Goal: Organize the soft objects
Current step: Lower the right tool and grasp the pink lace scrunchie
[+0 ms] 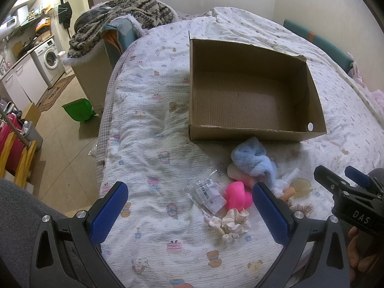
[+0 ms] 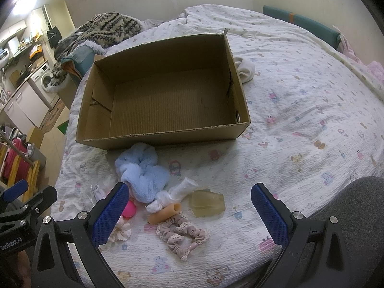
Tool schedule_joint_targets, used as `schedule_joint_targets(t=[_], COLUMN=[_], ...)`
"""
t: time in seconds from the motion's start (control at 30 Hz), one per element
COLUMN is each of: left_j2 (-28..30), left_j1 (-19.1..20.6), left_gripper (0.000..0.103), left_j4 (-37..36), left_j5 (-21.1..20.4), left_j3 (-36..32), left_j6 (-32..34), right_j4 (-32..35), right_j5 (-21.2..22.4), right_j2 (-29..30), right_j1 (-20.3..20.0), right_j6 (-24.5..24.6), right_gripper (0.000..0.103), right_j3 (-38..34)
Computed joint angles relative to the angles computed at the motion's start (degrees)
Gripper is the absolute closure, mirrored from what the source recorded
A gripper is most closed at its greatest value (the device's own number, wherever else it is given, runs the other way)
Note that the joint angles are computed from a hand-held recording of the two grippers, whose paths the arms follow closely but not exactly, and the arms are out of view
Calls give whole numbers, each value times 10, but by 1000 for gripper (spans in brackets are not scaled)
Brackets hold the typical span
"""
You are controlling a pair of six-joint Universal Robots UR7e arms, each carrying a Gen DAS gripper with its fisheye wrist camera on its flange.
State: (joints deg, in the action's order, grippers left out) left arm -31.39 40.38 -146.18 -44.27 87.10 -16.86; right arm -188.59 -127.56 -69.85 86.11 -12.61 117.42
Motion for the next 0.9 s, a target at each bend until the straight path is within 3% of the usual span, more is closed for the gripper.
schedule_joint_targets(t=[0.37, 0.47, 0.67, 0.9], left_j2=[2, 1, -1, -4], left_j1=[1, 1, 5, 16], left_gripper=[0, 0, 0, 0], left_j4=[-2, -1, 19, 61], left_j5=[0, 0, 4, 6], left_j3=[5, 6, 0, -15], left_j6=[-1, -3, -24, -73], right_j4=[7, 35, 226, 507], right_j5=[1, 8, 102, 142], right_j2=[0, -7, -56, -53], right_j1=[-1, -3, -40, -73], right_j6=[3, 16, 100, 172], right_gripper=[0, 0, 0, 0], right_j3=[0, -4, -45, -139])
